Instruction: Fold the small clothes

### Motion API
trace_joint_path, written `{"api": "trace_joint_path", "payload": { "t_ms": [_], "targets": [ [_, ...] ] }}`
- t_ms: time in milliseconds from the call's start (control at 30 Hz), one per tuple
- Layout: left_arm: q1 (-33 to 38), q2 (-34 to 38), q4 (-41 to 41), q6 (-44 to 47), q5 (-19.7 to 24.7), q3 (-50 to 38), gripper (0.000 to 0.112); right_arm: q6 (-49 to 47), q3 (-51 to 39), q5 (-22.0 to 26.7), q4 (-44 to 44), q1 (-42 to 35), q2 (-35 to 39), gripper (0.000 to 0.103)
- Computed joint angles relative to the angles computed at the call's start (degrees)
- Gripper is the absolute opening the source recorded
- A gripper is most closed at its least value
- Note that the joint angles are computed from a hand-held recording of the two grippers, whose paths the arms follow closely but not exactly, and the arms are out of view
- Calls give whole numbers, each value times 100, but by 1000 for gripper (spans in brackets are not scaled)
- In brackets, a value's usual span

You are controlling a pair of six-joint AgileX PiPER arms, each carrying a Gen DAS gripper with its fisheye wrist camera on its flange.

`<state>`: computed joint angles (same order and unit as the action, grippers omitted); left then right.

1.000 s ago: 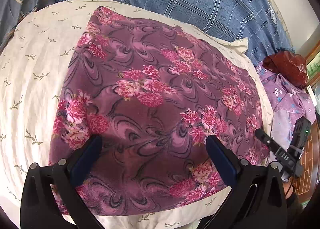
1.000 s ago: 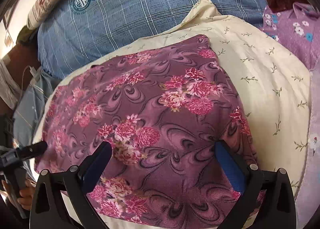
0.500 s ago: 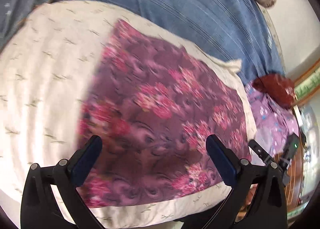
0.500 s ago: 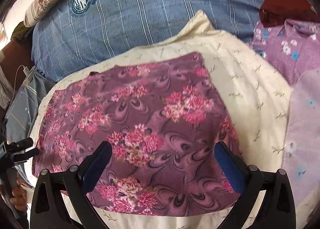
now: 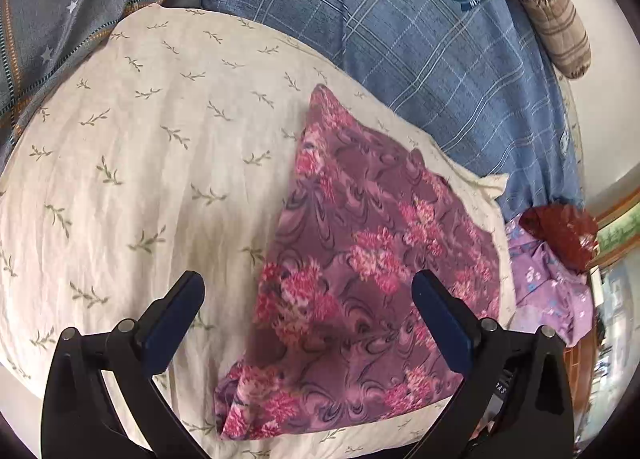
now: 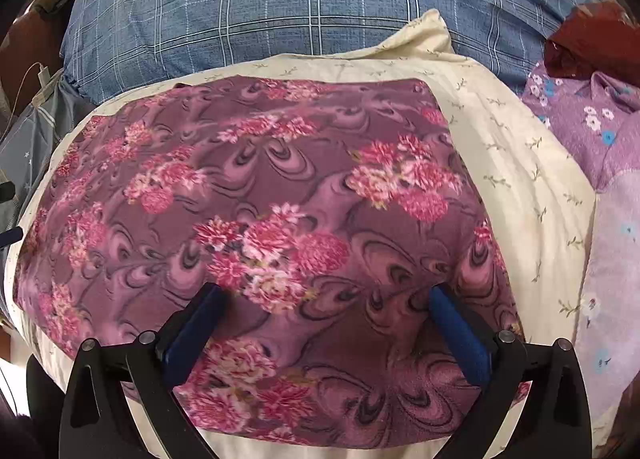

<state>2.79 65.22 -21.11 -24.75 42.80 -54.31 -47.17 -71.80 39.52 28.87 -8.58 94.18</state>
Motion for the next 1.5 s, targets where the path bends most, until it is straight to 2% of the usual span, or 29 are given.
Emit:
{"api": "trace_joint_path", "payload": {
  "t_ms": [100, 200, 300, 367, 433, 467, 500, 600, 667, 733, 800, 833, 867, 900, 1000, 1033, 1067, 1100, 1233, 1300, 1400, 1467, 1500],
  "targets": [
    [538, 227, -888, 844, 143, -189, 103, -812, 135, 8, 985, -145, -338, 102],
    [878, 640, -1602, 1477, 308, -487, 103, -1693, 287, 257, 2040, -231, -562, 102],
    [1108, 1204, -2463, 2159, 518, -757, 103, -2123, 364, 395, 2424, -111, -490, 102],
    [1174, 1693, -2934, 2536, 732, -981, 103, -1899, 302, 382, 2034, 94, -242, 102],
    [1152, 2158, -3054, 2561, 936, -1231, 103, -1447, 234, 224, 1355, 307, 44, 100],
    [1143, 2356, -3112, 2520, 1029, -1324, 103, -1548, 348, 89, 1345, 335, -8, 99],
    [1132, 2414, -3195, 2562, 1023, -1353, 103, -1863, 509, 7, 1565, 289, -137, 99],
    [1070, 2568, -3348, 2757, 1056, -1622, 103, -3300, 1006, 341, 2688, 17, -577, 101],
    [945, 2782, -3348, 2765, 1138, -1803, 103, -3620, 1285, -52, 2771, 146, -698, 102],
    [801, 2810, -3203, 2738, 1055, -1836, 103, -3448, 1295, -619, 2467, 384, -371, 102],
    [722, 2726, -3284, 2935, 1048, -1763, 103, -3913, 1411, -526, 3079, 189, -348, 103],
    [765, 2736, -3646, 3234, 1177, -1655, 99, -4247, 1516, -575, 3401, 162, -321, 103],
    [765, 2712, -3815, 3360, 1222, -1565, 90, -4365, 1566, -660, 3493, 197, -342, 103],
    [699, 2678, -3754, 3281, 1165, -1541, 86, -4399, 1579, -680, 3524, 205, -339, 103],
    [490, 2547, -3565, 3096, 1034, -1526, 56, -4535, 1543, -620, 3679, 165, -254, 103],
    [452, 2534, -3707, 3105, 1066, -1522, 35, -4560, 1554, -635, 3706, 176, -251, 103],
    [434, 2526, -3811, 3102, 1120, -1545, 21, -4567, 1581, -616, 3721, 166, -275, 103],
    [321, 2521, -3858, 3016, 1106, -1640, 19, -4585, 1610, -578, 3741, 137, -297, 103],
    [-459, 2698, -3240, 2061, 986, -2615, 19, -4164, 1473, -6, 3438, -201, -396, 103],
    [-839, 3018, -2912, 1617, 1074, -3372, 19, -3876, 1285, 594, 3363, -531, -323, 103],
    [-1446, 3831, -2287, 874, 1393, -4856, 26, -3691, 1025, 1468, 3392, -1191, -124, 103],
    [-1867, 4619, -1773, 222, 1663, -5999, 44, -3745, 851, 1917, 3412, -1512, 64, 103],
    [-2015, 5006, -1496, -174, 1932, -6572, 51, -3893, 821, 2176, 3475, -1692, 147, 103]
  ]
}}
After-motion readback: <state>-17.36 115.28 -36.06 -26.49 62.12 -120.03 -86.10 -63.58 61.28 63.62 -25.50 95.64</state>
